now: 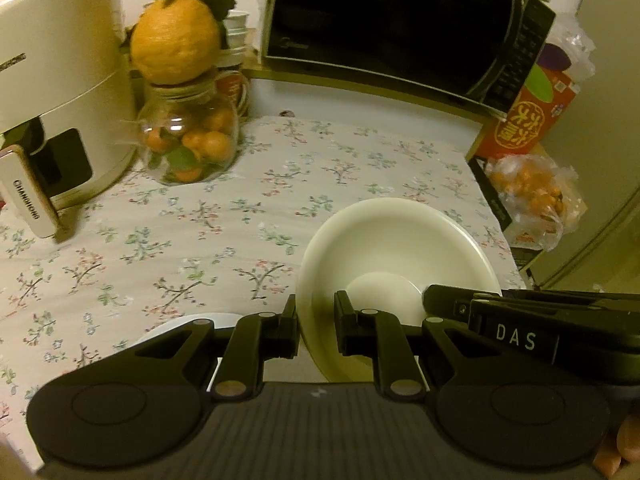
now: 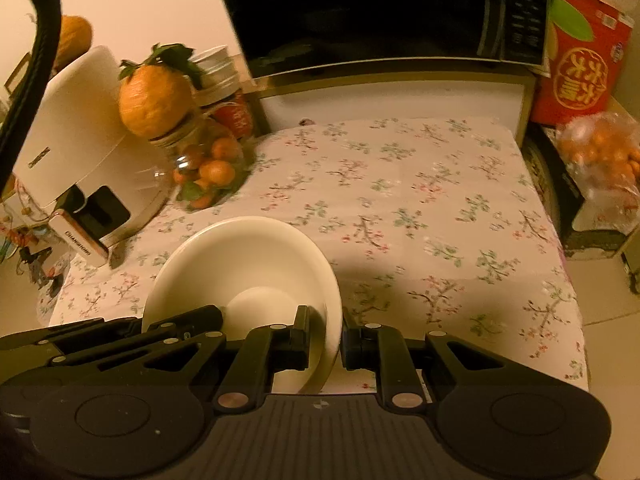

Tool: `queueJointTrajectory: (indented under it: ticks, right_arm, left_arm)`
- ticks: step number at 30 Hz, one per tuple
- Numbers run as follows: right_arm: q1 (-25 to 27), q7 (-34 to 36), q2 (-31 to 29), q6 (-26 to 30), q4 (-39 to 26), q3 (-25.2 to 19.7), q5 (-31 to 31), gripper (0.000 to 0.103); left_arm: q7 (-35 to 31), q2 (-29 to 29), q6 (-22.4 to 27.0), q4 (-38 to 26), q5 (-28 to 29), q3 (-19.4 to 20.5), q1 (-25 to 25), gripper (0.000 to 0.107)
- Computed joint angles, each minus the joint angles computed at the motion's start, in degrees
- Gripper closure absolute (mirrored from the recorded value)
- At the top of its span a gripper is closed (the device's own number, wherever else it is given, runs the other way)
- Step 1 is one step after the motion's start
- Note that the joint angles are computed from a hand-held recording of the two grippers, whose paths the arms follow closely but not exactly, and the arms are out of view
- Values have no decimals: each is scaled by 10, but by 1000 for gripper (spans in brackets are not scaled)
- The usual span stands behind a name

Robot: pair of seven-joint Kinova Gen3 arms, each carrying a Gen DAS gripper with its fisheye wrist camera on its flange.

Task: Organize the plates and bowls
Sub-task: 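Lift the nested bowls and carry them over the plate stack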

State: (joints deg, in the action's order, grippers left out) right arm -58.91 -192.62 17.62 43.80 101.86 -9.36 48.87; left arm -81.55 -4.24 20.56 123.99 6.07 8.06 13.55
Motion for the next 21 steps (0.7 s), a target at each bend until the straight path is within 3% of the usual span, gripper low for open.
queueJointTrajectory:
  ticks: [21]
  right_arm:
    - [-30,85,42,-20,-62,11,-21,89]
  left_arm:
    - [-117,-47,46,30,87,-61,-37,93]
